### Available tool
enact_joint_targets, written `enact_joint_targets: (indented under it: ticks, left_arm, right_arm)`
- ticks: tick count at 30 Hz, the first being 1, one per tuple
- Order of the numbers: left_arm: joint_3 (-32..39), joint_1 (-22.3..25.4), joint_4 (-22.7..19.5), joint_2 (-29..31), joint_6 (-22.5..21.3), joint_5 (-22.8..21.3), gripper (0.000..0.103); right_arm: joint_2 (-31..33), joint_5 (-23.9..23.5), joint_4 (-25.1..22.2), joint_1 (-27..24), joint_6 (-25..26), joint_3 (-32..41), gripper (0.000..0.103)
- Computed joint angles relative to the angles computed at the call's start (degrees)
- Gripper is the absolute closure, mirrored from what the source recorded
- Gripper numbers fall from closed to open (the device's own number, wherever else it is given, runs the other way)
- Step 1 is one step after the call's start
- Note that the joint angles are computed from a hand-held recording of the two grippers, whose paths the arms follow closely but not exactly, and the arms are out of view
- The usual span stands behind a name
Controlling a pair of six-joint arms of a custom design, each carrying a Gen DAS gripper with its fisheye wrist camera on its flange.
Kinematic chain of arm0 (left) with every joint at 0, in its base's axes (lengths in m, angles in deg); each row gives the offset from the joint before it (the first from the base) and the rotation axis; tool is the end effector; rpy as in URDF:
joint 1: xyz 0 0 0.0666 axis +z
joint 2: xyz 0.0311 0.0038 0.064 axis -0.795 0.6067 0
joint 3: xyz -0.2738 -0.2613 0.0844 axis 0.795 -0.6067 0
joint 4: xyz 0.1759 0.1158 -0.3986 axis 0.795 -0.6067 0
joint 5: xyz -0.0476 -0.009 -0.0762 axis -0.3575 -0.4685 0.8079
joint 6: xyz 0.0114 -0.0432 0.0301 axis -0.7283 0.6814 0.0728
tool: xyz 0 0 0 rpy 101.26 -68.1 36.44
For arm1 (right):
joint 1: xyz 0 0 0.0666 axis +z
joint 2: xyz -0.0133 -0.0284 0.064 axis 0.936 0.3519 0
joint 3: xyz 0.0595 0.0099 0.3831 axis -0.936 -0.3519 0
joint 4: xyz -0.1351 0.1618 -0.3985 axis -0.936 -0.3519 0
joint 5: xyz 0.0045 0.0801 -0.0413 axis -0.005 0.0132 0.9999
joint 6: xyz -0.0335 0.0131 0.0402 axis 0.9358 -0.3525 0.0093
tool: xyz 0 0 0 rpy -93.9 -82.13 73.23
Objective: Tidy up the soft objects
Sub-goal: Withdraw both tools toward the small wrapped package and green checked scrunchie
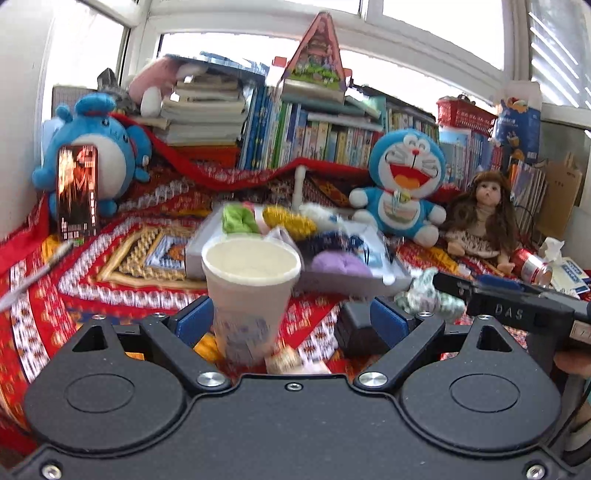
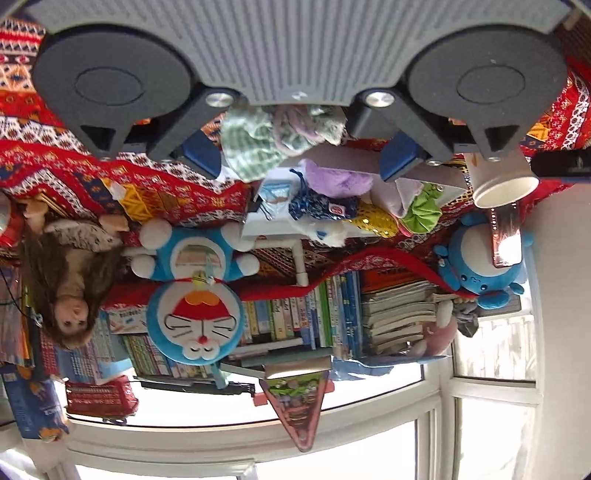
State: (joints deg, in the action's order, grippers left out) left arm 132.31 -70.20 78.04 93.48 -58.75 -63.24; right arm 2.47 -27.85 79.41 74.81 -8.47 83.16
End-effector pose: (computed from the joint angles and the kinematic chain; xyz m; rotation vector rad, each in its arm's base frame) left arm 0.5963 -0.2016 0.2638 0.5487 1.9786 -0.5267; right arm 0.5113 0.0353 0.2167 0.4118 1.8368 -0.0949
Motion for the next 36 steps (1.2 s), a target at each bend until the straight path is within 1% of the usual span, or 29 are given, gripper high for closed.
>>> enact_joint_targets:
  ticks: [3, 6, 8, 11, 13, 16, 18, 22, 26, 30, 31, 35, 36]
  left_arm:
    - [0.51, -0.56, -3.26, 0.85, 1.08, -0.05, 0.019]
    - [1.37, -1.06, -6.26, 1.78, 1.59, -0.67, 0.024]
    - [1.51, -1.5, -6.68, 2.12, 1.72, -2.17, 0.026]
    - [1.92, -2.0, -7.12, 2.55, 2.38, -4.02, 0.032]
    - [2.51, -2.29, -8.17, 3.0, 2.59, -4.4, 0.037]
    - [3.37, -2.8, -10.03, 3.66, 2.22, -4.6, 0.041]
    - [3.78, -3.15, -10.81, 4.01, 2.14, -5.08, 0.042]
    - [4.18, -3.92, -10.89, 4.54, 2.91, -7.06, 0.044]
    - [4.87, -4.53, -10.75, 5.26, 4.97, -9.11, 0.046]
    - [6.51, -5.15, -12.72, 6.74, 6.71, -10.44, 0.047]
    - [6.42, -5.38, -12.25, 6.85, 6.94, -11.26, 0.048]
    - [6.22, -5.99, -11.22, 7.04, 6.12, -12.97, 0.048]
    - [6.09, -6.11, -10.96, 7.03, 6.01, -13.35, 0.051]
  right_arm:
    - [0.32, 1.5, -0.85, 0.05, -0.74, 0.09, 0.016]
    - [0.64, 1.21, -2.12, -0.66, -3.37, 0.36, 0.018]
    - [0.95, 0.82, -2.86, -1.08, -5.08, 0.58, 0.018]
    - [1.57, 0.57, -3.76, -1.35, -6.18, 1.16, 0.018]
    - [1.95, 0.5, -4.16, -1.4, -6.48, 1.52, 0.018]
    - [2.39, -0.18, -4.71, -1.55, -6.17, 2.04, 0.018]
    - [2.73, -0.52, -5.41, -1.72, -6.17, 2.49, 0.017]
    - [3.29, -0.99, -5.86, -2.02, -6.84, 3.05, 0.017]
    - [3.66, -1.9, -5.76, -2.55, -7.68, 3.46, 0.017]
    - [4.54, -2.97, -6.06, -3.17, -9.05, 4.63, 0.016]
    - [4.87, -3.02, -6.2, -3.23, -9.47, 5.04, 0.015]
    - [6.56, -2.72, -7.59, -3.19, -10.3, 6.89, 0.015]
    - [6.98, -2.57, -8.1, -3.12, -10.41, 7.34, 0.015]
